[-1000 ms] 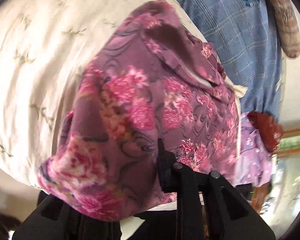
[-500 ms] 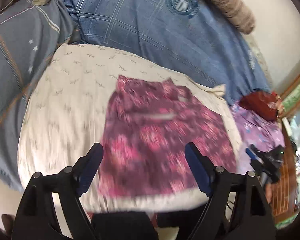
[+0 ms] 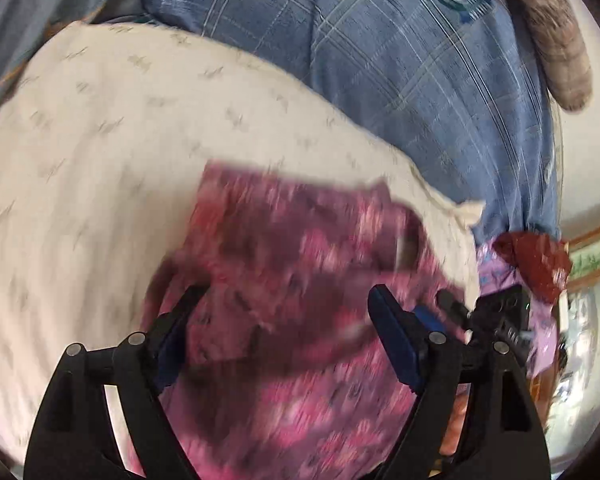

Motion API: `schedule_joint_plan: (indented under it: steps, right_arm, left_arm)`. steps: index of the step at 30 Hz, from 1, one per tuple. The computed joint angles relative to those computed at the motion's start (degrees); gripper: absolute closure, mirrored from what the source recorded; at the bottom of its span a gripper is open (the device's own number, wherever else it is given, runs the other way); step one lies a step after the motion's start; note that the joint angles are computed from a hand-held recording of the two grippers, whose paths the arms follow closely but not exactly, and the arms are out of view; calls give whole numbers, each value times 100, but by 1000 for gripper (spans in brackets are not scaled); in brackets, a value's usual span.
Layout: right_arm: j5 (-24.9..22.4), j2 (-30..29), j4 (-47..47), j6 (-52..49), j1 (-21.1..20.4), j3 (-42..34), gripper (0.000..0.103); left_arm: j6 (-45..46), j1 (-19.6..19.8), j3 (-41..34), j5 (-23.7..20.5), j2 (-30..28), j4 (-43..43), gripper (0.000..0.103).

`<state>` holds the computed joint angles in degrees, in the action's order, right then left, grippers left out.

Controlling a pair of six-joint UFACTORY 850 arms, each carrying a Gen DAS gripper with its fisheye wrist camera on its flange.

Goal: Fold small clothes

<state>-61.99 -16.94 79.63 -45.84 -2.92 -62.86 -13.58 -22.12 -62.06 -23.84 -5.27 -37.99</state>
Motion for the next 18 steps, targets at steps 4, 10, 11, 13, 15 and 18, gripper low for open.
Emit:
schedule_joint_plan:
  steps: [4, 10, 11, 13, 15, 18]
  right_arm:
    - [641, -171, 609, -507, 11, -342, 63]
    - [756, 302, 421, -829, -593, -30, 62]
    - [903, 492, 320, -985, -740, 128, 60]
    - [1379, 827, -12, -1043, -1001, 372, 58]
    - [1877, 1055, -358, -929, -1208, 553, 57]
    - [2137, 1028, -708, -610, -1294, 555, 57]
  left_arm:
    - [-73, 427, -444, 208, -302, -574, 23]
    - [214, 476, -55, 188, 184, -661, 22]
    - [369, 392, 125, 192, 305, -739, 22]
    - [573, 314, 260, 93, 335, -877, 22]
    - [513, 134, 277, 84, 231, -834, 22]
    - [-243, -121, 118, 45, 4, -68, 22]
